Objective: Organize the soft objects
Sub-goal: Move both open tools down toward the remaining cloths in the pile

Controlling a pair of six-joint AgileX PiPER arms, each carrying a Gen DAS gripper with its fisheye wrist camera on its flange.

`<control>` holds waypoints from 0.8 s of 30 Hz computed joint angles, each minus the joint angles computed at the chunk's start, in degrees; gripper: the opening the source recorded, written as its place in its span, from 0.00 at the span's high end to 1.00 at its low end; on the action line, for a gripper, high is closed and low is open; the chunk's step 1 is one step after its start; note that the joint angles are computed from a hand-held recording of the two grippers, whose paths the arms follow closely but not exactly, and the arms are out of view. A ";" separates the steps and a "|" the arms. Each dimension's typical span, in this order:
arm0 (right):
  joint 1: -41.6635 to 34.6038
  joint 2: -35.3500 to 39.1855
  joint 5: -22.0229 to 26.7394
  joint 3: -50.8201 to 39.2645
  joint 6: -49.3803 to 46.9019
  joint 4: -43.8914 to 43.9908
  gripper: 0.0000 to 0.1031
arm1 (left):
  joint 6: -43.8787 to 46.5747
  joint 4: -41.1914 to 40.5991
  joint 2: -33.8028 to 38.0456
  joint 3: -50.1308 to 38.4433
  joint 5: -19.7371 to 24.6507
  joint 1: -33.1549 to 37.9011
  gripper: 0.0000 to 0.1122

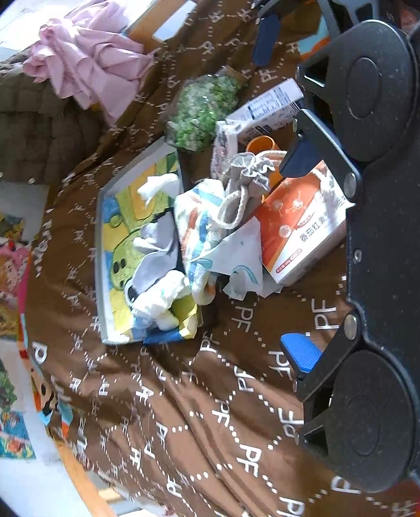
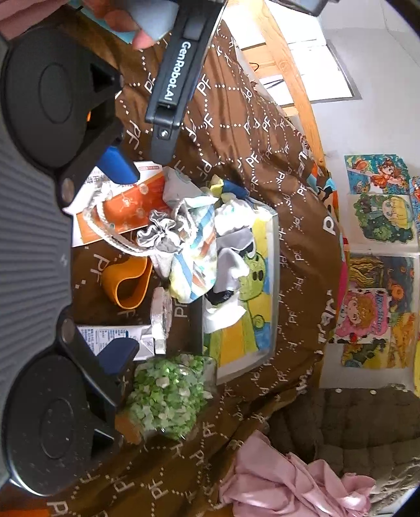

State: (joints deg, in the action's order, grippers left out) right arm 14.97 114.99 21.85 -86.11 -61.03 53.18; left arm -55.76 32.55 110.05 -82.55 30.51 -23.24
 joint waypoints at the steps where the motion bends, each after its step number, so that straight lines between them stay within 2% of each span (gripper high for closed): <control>1: -0.26 0.97 1.17 -1.23 0.59 -0.44 0.00 | 3.26 -2.19 0.70 -0.71 -0.24 0.67 0.09; 3: -0.49 3.21 3.27 -4.41 3.69 -3.61 0.00 | 7.84 -4.76 2.27 -2.24 -0.34 1.61 0.09; 7: -0.20 7.02 4.56 -9.54 5.81 -7.19 0.00 | 9.76 -6.77 3.86 -3.16 -2.84 3.58 0.09; 9: 0.20 8.58 3.57 -11.14 4.55 -7.36 0.00 | 11.14 -9.14 4.65 -3.65 -4.09 4.75 0.09; 12: 1.03 10.62 1.03 -12.59 3.50 -8.53 0.00 | 17.05 -16.85 7.23 -5.95 -4.45 7.01 0.09; 16: 1.57 12.77 -0.73 -13.87 -2.96 -5.09 0.00 | 21.62 -24.65 11.15 -9.33 -4.03 9.65 0.09; 19: 1.77 14.08 -0.62 -14.76 -9.44 -0.30 0.00 | 23.98 -29.72 12.76 -10.26 -5.84 11.13 0.09; 21: 2.24 14.90 -0.51 -15.68 -10.10 -0.70 0.00 | 26.97 -34.33 13.33 -10.21 -7.30 11.83 0.09; 24: 3.03 15.84 -1.12 -16.46 -12.63 0.17 0.00 | 33.51 -42.01 15.41 -12.48 -6.60 12.59 0.09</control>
State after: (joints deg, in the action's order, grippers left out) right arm 18.00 130.83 20.73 -102.57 -73.66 53.36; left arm -22.26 -9.45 125.46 -95.02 23.91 -10.65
